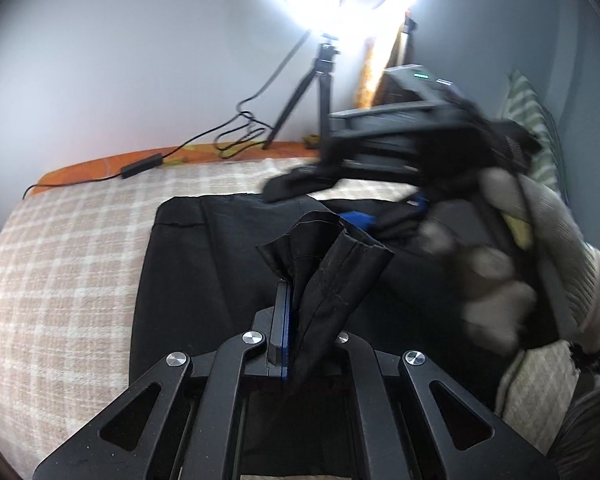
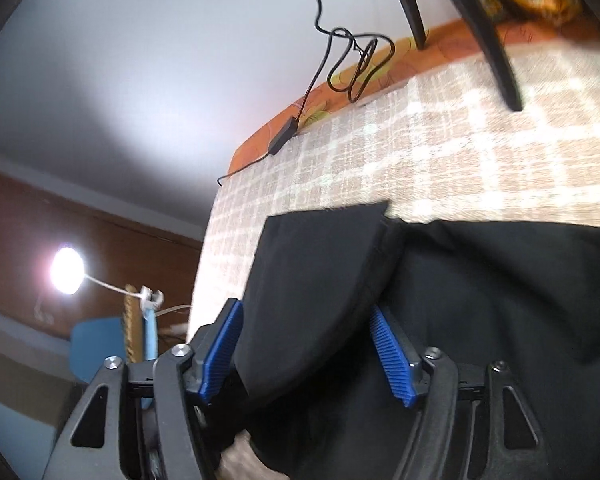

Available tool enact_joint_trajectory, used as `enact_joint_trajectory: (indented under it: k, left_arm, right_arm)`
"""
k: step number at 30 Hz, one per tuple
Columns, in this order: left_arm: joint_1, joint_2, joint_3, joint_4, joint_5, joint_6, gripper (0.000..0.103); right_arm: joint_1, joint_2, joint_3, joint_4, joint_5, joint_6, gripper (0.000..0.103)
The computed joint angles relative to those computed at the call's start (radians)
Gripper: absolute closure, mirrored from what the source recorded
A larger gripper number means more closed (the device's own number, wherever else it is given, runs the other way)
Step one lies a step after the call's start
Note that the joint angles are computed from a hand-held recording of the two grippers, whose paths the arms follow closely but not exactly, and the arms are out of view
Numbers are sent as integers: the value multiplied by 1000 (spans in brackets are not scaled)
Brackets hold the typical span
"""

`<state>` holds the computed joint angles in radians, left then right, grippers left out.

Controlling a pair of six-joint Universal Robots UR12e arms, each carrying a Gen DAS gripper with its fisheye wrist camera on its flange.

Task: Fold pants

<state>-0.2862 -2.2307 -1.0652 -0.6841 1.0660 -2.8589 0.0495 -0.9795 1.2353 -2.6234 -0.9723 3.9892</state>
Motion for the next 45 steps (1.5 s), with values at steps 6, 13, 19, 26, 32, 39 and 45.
enact_joint_trajectory:
  k: [6,13,19,26,32,39,45]
  left_arm:
    - [-18,10,-14,-11,18,77,100]
    - [-10,17,29,-221,-44,160,84]
    - [48,73,-22,-186,-104,116,67]
    - [58,49,-3,-136,-5,54,67]
    - [13,18,35,-186,10,169,67]
    - [-36,-9,79,-250,-21,278,67]
    - [-61,-32,102,-312,43,342,67]
  right_arm:
    - [22,7,-45,114,-83,-112,93]
    - [36,-22,-44,152,-194,-204,103]
    - [21,-78,7,136,-207,-250,103]
    - [-23,-173,125,138,-225,-239,103]
    - [-52,-257,224,186,-282,-250,103]
    - [-98,-332,325,220,-321,-234,103]
    - [-113,-336,367,215,-318,-226,103]
